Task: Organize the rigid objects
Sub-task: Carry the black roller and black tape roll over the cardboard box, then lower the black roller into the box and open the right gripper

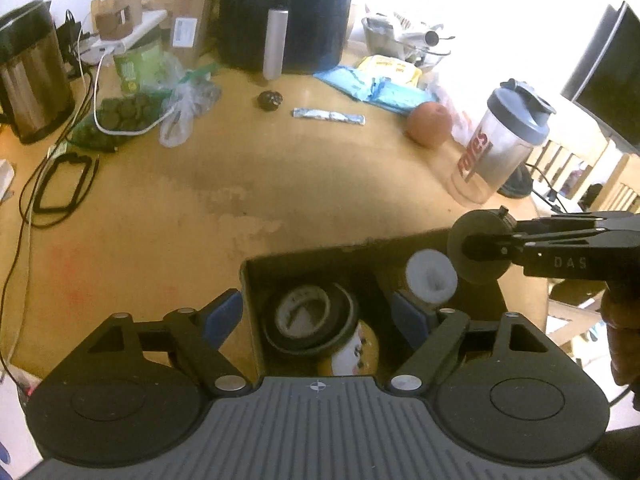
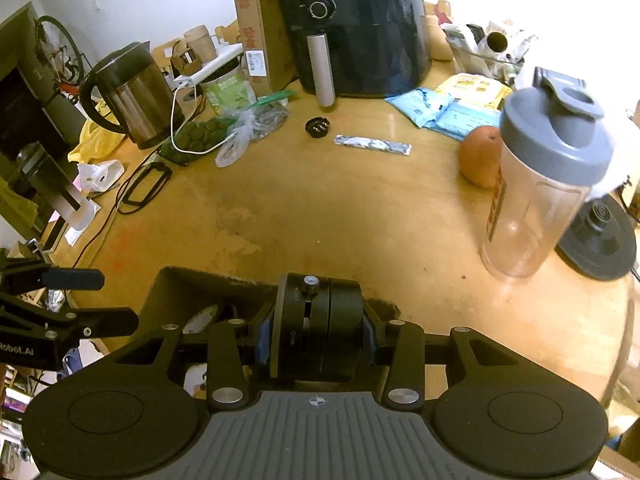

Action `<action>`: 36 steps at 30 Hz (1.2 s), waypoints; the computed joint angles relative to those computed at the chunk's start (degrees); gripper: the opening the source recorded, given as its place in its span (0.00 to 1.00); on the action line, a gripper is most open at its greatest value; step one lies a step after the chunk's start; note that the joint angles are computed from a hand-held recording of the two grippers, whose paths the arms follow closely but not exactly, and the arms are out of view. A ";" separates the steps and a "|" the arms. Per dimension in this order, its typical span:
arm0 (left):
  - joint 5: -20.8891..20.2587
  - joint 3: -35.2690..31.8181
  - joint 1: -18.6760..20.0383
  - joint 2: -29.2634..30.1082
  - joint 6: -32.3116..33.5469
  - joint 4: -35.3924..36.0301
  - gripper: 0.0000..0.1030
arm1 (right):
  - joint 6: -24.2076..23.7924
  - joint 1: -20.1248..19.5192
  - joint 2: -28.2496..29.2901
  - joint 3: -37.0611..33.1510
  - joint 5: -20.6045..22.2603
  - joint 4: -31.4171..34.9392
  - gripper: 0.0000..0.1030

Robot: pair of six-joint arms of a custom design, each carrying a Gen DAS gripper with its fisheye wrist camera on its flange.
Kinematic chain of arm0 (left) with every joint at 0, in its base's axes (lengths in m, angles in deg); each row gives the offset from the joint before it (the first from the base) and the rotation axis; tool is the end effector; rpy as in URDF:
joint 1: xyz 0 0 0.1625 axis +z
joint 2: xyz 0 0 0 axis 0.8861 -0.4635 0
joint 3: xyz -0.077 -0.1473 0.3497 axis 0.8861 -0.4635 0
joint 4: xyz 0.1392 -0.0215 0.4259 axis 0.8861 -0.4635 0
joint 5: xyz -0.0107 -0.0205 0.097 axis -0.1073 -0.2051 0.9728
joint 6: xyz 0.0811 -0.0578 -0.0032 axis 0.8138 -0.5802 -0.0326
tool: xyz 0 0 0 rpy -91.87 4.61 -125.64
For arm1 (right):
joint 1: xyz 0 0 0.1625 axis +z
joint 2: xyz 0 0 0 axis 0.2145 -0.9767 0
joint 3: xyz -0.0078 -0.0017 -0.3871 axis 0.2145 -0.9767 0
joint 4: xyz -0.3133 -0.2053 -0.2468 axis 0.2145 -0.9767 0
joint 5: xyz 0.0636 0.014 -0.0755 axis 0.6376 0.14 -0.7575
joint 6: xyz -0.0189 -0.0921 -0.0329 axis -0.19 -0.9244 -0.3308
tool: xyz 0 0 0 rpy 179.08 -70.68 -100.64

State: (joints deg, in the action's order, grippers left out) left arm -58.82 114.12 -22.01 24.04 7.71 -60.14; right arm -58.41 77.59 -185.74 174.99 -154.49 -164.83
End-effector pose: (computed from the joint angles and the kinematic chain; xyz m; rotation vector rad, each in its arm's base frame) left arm -0.4289 -0.5911 0.0331 1.1438 2.5111 -0.2101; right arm 0.0773 -0.4722 0.3814 -0.1882 -2.3726 0.9390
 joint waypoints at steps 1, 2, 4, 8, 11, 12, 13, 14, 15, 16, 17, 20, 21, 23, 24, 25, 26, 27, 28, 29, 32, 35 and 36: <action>-0.09 0.48 -0.01 -0.37 -0.35 0.15 0.79 | 0.26 0.08 -0.28 0.33 -0.13 0.02 0.44; -0.24 0.99 -0.05 -0.74 -0.62 0.27 0.79 | 0.47 0.17 -0.49 0.60 -0.26 0.07 0.44; -0.71 1.71 -0.04 -1.38 -0.48 0.75 0.79 | 0.83 0.46 -0.79 1.12 -0.78 0.07 0.44; -1.29 3.47 -0.10 -2.68 -0.97 0.53 0.79 | 1.50 1.30 -1.37 2.07 -1.90 0.13 0.44; -1.40 4.60 -0.19 -3.47 -1.40 0.06 0.79 | 1.55 2.27 -1.49 2.52 -3.35 -0.29 0.44; -1.52 5.13 -0.22 -3.83 -1.51 -0.29 0.79 | 1.46 2.58 -1.53 2.71 -3.94 -0.44 0.44; -1.76 5.45 -0.20 -4.06 -1.52 -0.53 0.79 | 1.49 2.78 -1.63 2.90 -4.50 -0.42 0.44; -1.96 5.69 -0.18 -4.24 -1.51 -0.67 0.79 | 1.65 2.98 -1.70 3.08 -5.02 -0.38 0.44; -2.14 6.10 -0.20 -4.53 -1.51 -0.88 0.79 | 1.75 3.12 -1.74 3.18 -5.44 -0.30 0.44; -2.24 6.42 -0.22 -4.75 -1.50 -1.03 0.79 | 1.91 3.32 -1.74 3.36 -5.91 -0.22 0.44; -2.31 6.80 -0.29 -5.03 -1.53 -1.15 0.79 | 2.12 3.48 -1.70 3.44 -6.24 -0.10 0.44; -2.53 7.84 -0.45 -5.80 -1.64 -1.56 0.79 | 2.55 3.84 -1.68 4.25 -6.81 -0.55 0.44; -2.54 8.08 -0.49 -5.97 -1.70 -1.67 0.79 | 2.84 3.93 -1.36 4.28 -7.61 -0.25 0.46; -2.42 8.48 -0.54 -6.27 -1.83 -1.78 0.79 | 3.30 4.28 -0.66 4.40 -9.68 -0.18 0.61; -2.29 8.64 -0.59 -6.37 -1.90 -1.86 0.79 | 3.35 4.37 -0.70 4.62 -9.80 -0.47 0.67; -2.20 8.82 -0.60 -6.51 -1.95 -1.97 0.79 | 3.18 4.49 -0.87 5.00 -9.72 -1.32 0.78; -2.11 9.01 -0.60 -6.64 -2.02 -2.06 0.79 | 2.85 4.66 -0.98 5.35 -9.78 -2.27 0.81; -2.02 9.17 -0.60 -6.73 -2.14 -2.11 0.79 | 2.55 4.84 -1.07 5.57 -9.91 -2.83 0.85; -1.93 9.32 -0.58 -6.84 -2.24 -2.12 0.79 | 2.44 4.86 -1.18 5.68 -9.95 -2.76 0.88; -1.80 9.49 -0.58 -6.94 -2.40 -2.13 0.79 | 2.55 4.90 -1.25 5.71 -10.09 -2.39 0.89; -1.51 9.66 -0.64 -6.99 -2.70 -2.14 0.79 | 3.03 5.10 -1.18 5.82 -10.96 -1.76 0.96; -1.46 9.75 -0.66 -7.03 -2.58 -2.22 0.79 | 3.82 5.09 -1.37 5.93 -10.94 -1.04 1.00; -1.50 9.80 -0.65 -7.06 -2.50 -2.37 0.79 | 3.85 5.04 -1.52 5.98 -10.74 -0.87 1.00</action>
State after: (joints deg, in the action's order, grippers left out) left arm -60.33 123.92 -22.66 16.98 5.21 -62.51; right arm -54.56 82.63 -187.25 180.98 -165.23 -165.70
